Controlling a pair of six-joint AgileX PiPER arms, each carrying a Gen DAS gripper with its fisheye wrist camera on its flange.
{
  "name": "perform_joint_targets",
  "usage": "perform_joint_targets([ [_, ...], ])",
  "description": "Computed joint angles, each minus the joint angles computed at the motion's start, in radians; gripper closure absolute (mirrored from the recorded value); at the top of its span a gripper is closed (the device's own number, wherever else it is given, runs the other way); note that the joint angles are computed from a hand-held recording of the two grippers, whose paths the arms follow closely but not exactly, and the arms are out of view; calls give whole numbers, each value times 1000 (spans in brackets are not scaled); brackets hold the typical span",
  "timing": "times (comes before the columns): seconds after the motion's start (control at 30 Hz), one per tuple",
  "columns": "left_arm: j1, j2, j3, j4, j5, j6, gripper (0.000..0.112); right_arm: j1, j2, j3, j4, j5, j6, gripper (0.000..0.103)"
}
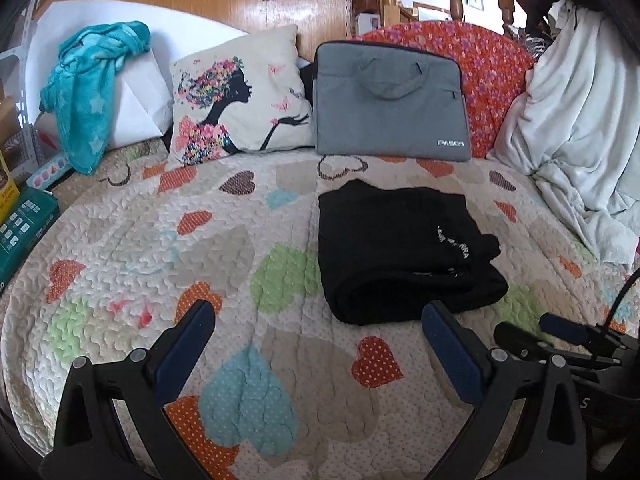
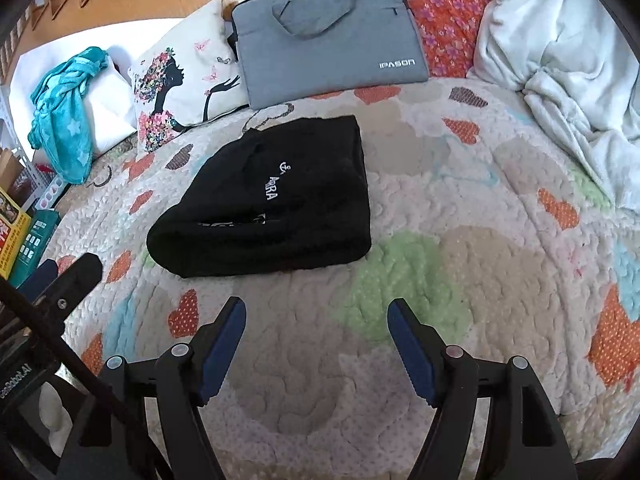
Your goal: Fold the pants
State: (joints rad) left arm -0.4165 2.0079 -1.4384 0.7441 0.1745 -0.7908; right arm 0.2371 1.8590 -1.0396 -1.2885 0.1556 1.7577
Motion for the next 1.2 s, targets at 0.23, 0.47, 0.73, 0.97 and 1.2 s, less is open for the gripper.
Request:
perform_joint_targets([
  [0.23,9,15,-18,-120,24,120,9,7,3,2,-123,21,126,24],
  [0.47,24,51,-74,-363,74,348,9,12,12,-4,-136,33,137,23],
  [0.73,15,70,-98,-354,108,353,9,4,12,3,-192,32,195,22],
  [0.97,28,80,-121,-489,138,475,10,29,10,6,-193,57,177,22],
  [1.2,65,117,-189,-728,224,660,10,58,19,-3,-164,74,120,21],
])
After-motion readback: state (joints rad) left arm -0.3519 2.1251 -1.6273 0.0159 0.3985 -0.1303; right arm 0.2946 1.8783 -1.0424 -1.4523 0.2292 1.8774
